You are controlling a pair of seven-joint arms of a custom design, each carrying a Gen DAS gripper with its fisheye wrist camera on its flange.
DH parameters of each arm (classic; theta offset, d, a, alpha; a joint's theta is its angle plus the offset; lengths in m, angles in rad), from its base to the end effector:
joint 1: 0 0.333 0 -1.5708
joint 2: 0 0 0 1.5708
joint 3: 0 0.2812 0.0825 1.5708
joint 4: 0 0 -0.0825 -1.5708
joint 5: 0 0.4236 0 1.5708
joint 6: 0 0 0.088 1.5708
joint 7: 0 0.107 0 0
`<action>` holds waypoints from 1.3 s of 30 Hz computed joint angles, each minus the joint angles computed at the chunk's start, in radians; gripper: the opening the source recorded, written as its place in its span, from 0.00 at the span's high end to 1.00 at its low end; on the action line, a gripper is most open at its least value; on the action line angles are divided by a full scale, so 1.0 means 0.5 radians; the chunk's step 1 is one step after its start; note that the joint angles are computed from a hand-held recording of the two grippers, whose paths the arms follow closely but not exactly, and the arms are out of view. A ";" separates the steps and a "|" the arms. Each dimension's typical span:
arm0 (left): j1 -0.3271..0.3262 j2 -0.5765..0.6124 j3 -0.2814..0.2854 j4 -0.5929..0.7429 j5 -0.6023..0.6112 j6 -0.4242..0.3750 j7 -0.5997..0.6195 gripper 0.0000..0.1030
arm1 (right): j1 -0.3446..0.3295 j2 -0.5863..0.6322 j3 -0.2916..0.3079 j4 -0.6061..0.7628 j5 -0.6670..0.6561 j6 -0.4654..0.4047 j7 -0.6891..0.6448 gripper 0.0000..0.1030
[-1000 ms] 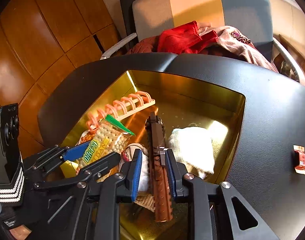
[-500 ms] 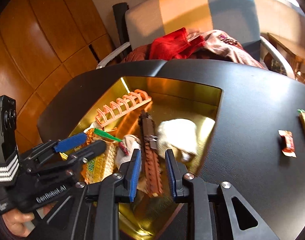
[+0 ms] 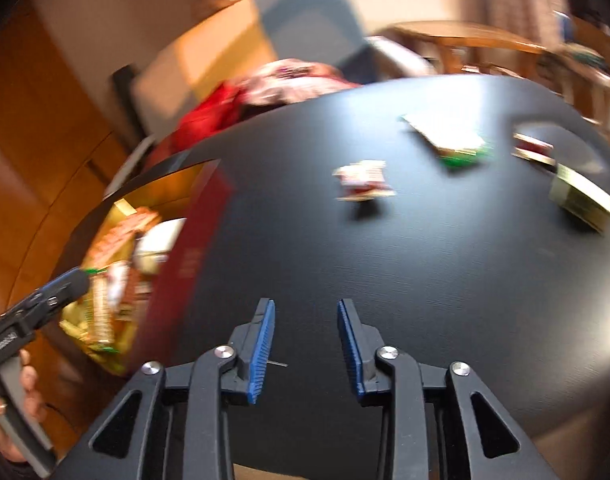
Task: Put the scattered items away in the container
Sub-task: 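Move the left gripper to the red chocolate while the right gripper approaches the green-white box, then grasp the red chocolate with the left gripper while the right gripper grasps the green-white box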
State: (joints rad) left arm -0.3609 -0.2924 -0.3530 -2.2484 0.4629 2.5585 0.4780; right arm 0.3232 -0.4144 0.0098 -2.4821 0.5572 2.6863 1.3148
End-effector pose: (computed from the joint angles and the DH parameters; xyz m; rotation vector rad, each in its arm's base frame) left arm 0.4114 -0.3760 0.4927 -1.9027 1.8143 -0.8319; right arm 0.4832 0.1493 0.4539 -1.8568 1.5768 -0.1581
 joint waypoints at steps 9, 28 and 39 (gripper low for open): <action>-0.109 0.597 0.019 0.565 -0.104 -0.027 0.301 0.41 | -0.398 -0.057 -0.101 -0.093 -0.256 0.099 0.228 0.49; -0.340 1.787 0.228 2.044 -0.218 -0.603 0.611 0.41 | -0.608 0.650 -0.181 0.707 -0.378 0.051 0.067 0.35; -0.489 2.181 0.379 2.615 -0.232 -0.929 0.730 0.44 | -0.674 1.120 -0.145 1.267 -0.362 -0.342 -0.025 0.34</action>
State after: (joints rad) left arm -0.6056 0.7984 -0.1632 -0.9410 0.3471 2.0938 0.8433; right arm -0.0138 0.1458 -0.0625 -1.8486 0.3764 2.5151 1.3021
